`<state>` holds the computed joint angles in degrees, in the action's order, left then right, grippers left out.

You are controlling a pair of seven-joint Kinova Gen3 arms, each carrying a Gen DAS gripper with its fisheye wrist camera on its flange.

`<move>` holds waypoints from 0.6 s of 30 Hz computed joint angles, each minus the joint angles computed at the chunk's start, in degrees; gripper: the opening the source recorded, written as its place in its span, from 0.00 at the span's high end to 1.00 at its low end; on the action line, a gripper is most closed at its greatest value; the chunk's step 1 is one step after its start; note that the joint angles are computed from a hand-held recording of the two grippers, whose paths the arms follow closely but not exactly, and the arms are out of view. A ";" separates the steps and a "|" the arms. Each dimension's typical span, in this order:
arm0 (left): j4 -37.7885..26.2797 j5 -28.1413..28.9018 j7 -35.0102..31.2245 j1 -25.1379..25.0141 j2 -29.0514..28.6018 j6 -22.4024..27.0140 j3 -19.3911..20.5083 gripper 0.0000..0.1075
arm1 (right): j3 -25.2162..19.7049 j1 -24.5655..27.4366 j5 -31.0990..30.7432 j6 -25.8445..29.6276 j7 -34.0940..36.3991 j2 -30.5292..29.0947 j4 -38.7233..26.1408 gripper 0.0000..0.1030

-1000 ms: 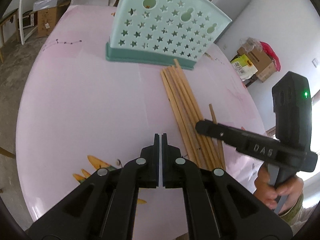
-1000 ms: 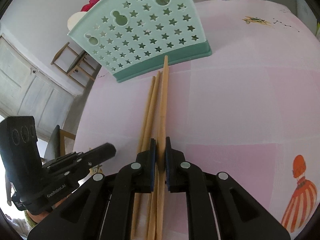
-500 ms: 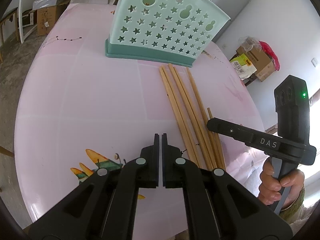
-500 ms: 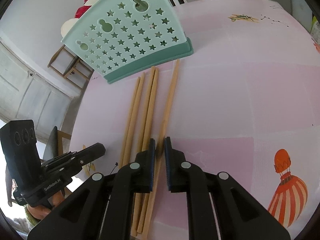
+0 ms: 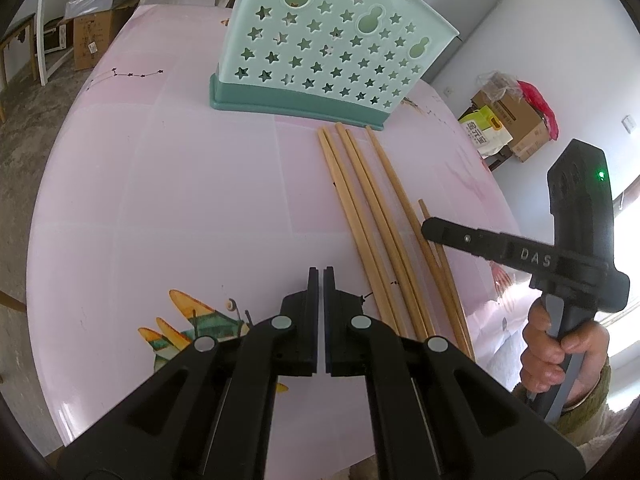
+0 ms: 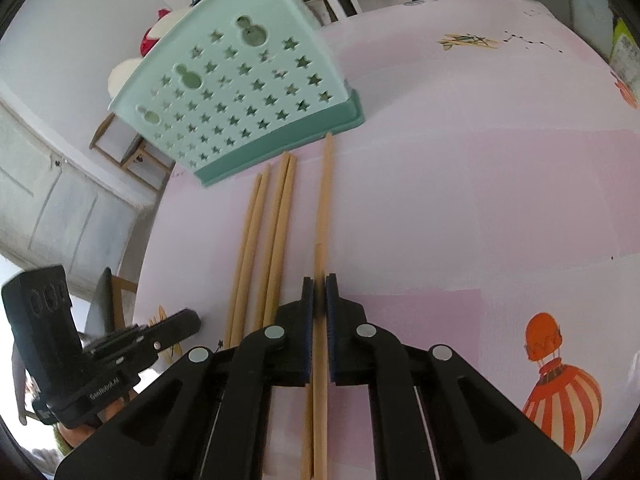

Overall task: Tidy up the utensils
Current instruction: 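Close the left tool on one chopstick while the right tool closes on another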

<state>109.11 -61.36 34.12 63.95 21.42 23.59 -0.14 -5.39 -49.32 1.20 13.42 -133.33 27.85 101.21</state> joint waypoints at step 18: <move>0.71 -4.79 3.15 1.14 0.12 -4.44 -1.99 0.87 | 2.76 3.53 2.45 1.36 2.27 2.91 -7.60 0.93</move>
<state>109.82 -66.15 37.26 65.10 21.54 19.14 -2.13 -2.63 -45.79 3.65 14.77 -131.06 30.76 93.61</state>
